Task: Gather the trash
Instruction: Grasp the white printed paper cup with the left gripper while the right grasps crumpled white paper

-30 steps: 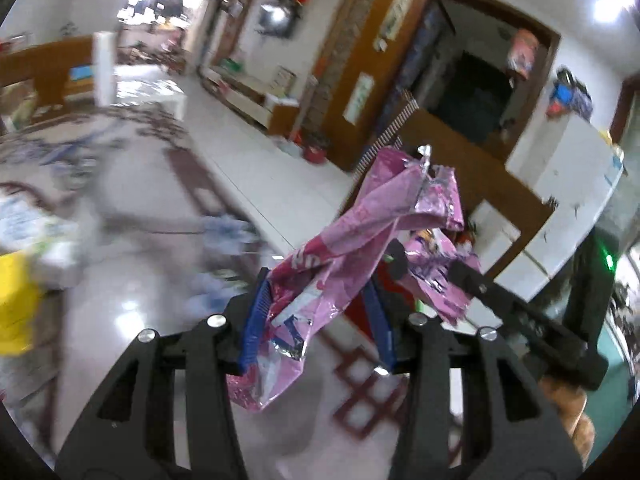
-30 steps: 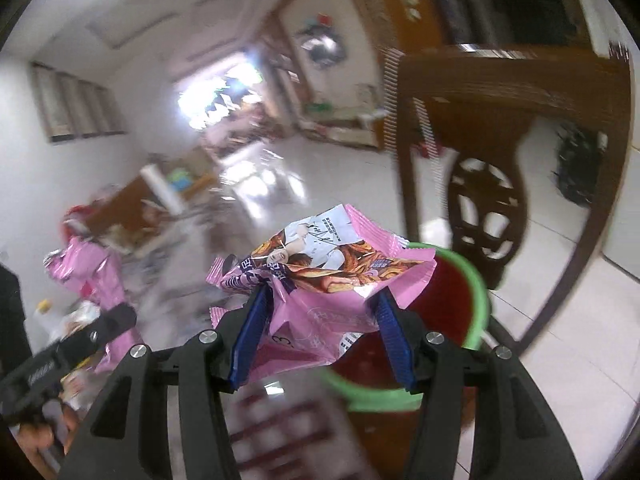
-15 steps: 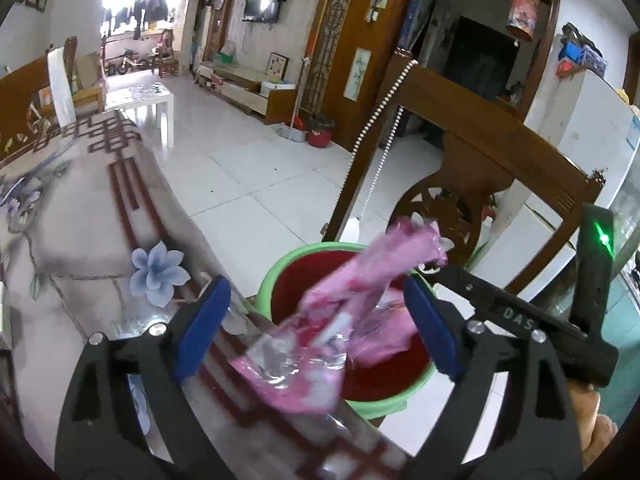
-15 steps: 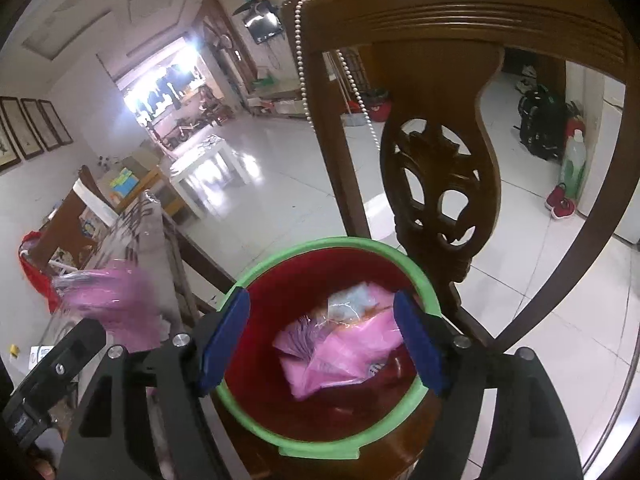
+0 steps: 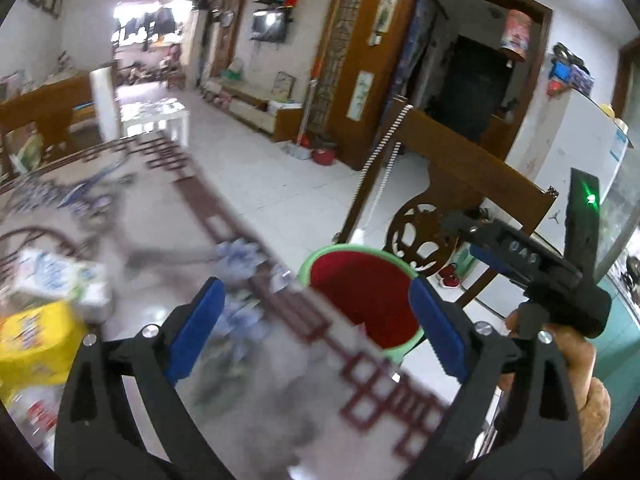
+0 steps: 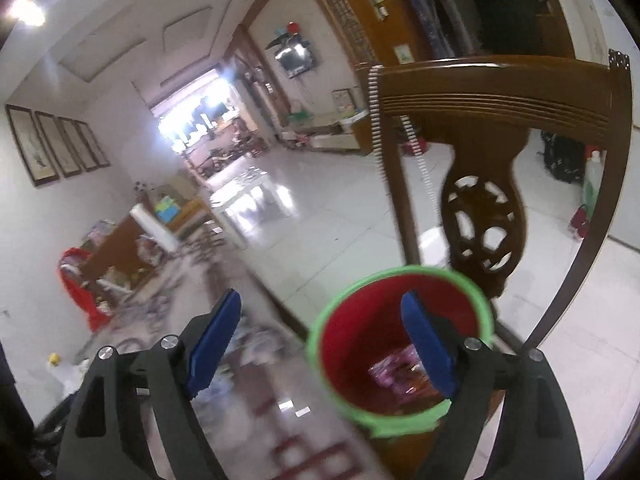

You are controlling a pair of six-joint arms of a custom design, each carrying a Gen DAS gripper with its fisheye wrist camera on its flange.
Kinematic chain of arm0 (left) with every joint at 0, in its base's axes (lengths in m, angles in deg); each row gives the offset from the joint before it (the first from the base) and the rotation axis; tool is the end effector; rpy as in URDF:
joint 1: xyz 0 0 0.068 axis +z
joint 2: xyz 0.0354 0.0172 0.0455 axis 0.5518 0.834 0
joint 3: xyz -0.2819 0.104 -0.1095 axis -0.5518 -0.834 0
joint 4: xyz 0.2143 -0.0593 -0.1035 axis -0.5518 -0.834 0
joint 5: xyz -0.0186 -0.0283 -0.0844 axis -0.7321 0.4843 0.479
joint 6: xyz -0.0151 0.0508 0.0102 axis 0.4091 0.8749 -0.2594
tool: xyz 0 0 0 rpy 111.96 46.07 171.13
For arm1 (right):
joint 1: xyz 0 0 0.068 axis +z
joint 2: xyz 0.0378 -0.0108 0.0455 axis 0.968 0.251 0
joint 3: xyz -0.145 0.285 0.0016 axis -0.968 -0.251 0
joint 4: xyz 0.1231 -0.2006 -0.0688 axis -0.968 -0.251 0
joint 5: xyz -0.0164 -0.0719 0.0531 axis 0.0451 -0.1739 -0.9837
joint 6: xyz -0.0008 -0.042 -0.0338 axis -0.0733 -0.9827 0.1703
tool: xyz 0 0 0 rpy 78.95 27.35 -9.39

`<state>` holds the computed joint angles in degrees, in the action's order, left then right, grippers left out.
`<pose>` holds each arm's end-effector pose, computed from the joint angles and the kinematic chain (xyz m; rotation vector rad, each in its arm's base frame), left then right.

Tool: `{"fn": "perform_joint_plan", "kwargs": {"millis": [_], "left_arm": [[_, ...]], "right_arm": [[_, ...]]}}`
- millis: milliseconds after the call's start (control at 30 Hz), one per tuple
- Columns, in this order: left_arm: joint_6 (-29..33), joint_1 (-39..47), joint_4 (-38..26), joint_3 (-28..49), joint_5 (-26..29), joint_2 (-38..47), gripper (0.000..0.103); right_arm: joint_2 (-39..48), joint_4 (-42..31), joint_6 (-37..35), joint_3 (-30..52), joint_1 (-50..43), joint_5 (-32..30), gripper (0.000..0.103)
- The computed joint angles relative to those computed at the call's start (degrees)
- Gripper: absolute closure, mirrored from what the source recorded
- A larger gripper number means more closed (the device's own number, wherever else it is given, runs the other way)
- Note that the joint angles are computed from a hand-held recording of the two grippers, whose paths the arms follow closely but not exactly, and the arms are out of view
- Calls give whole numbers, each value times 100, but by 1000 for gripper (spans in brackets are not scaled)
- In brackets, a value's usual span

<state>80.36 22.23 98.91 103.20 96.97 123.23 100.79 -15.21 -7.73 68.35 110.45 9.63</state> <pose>0.3246 -0.0795 0.1804 0.4897 2.1975 -0.5592 0.2692 0.1678 0.1773 0.5632 2.0779 0.3314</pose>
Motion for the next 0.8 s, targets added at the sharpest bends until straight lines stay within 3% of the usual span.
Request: {"fn": "perform_joint_plan", "kwargs": {"millis": [200,300,500,600,800], "left_arm": [[278,1633,1050,-1629,1119,-921,8],[743,2791,1421,-2402,1662,-1187,8],[2667,5336,365,-2850,2590,-1388,8],[3851,6190,-509,-2740,2817,-1141,8],[4936,6067,-439,-2766,2471,-548,8]], "right_arm": [[628,589,-536,339,1511,644,21],[1037,410,-519,651,2102,900,21],[1454,25,-7,1006,2934,888,21],[1473,16,-1,1034,3239,903,21],[1492,-388,6,1289,3595,1108,17]]}}
